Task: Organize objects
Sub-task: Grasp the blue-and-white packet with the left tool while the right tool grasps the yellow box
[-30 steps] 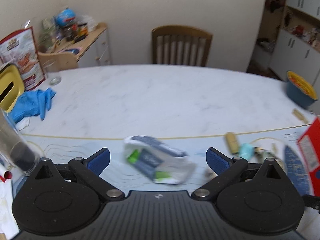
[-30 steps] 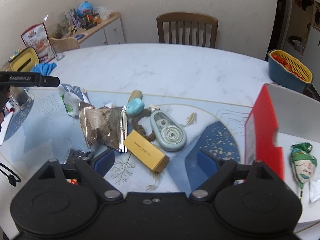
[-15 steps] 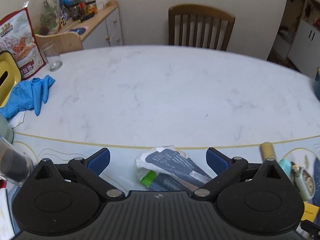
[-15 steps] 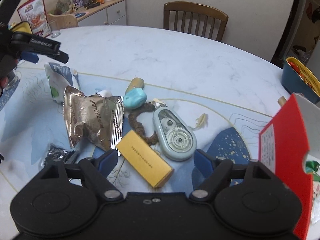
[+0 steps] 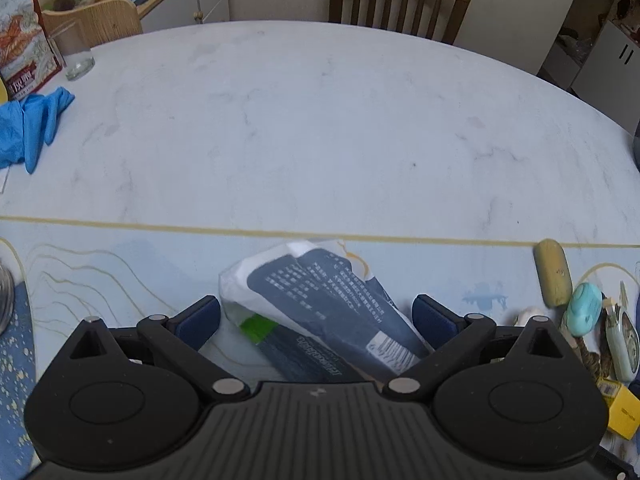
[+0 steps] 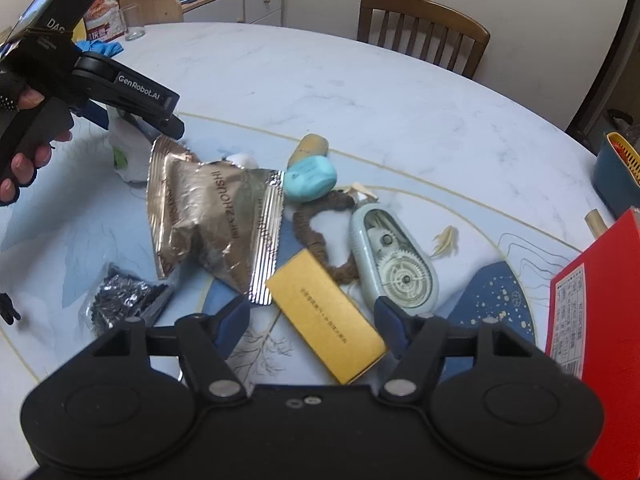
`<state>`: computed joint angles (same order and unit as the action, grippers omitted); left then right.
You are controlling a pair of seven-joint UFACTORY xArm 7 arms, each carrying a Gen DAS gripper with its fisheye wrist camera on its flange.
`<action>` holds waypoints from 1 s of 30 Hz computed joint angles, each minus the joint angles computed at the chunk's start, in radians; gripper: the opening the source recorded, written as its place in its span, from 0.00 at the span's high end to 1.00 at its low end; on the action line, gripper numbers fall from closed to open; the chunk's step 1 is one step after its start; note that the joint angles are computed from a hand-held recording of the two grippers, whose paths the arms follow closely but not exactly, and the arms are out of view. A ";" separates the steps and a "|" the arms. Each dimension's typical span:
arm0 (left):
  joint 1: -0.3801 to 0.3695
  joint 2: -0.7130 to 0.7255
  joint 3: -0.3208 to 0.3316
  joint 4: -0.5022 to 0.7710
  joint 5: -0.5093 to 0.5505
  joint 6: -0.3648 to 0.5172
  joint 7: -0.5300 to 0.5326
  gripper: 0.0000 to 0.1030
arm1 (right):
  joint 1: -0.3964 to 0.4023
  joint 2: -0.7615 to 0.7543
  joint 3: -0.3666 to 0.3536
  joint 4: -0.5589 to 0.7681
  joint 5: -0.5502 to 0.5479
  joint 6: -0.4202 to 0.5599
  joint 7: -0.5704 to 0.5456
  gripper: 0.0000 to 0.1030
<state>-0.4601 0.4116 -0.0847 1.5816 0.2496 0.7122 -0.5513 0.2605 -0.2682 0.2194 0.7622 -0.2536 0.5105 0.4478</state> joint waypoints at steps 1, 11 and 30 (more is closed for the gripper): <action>-0.002 -0.011 0.000 -0.020 0.007 -0.012 0.004 0.00 | 0.007 0.001 -0.003 0.002 0.014 0.006 -0.009 0.40; 0.006 -0.118 -0.031 -0.177 0.002 -0.103 0.058 0.12 | 0.012 0.024 0.005 0.014 0.017 0.025 0.047 0.59; 0.007 -0.268 -0.083 -0.296 -0.029 -0.164 0.114 0.57 | 0.023 -0.170 -0.025 -0.078 0.128 0.054 0.061 0.73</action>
<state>-0.4534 0.1437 -0.1681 1.2861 0.2207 0.5483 -0.4378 0.2836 -0.4381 0.1941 0.6847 -0.1251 0.5647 0.5086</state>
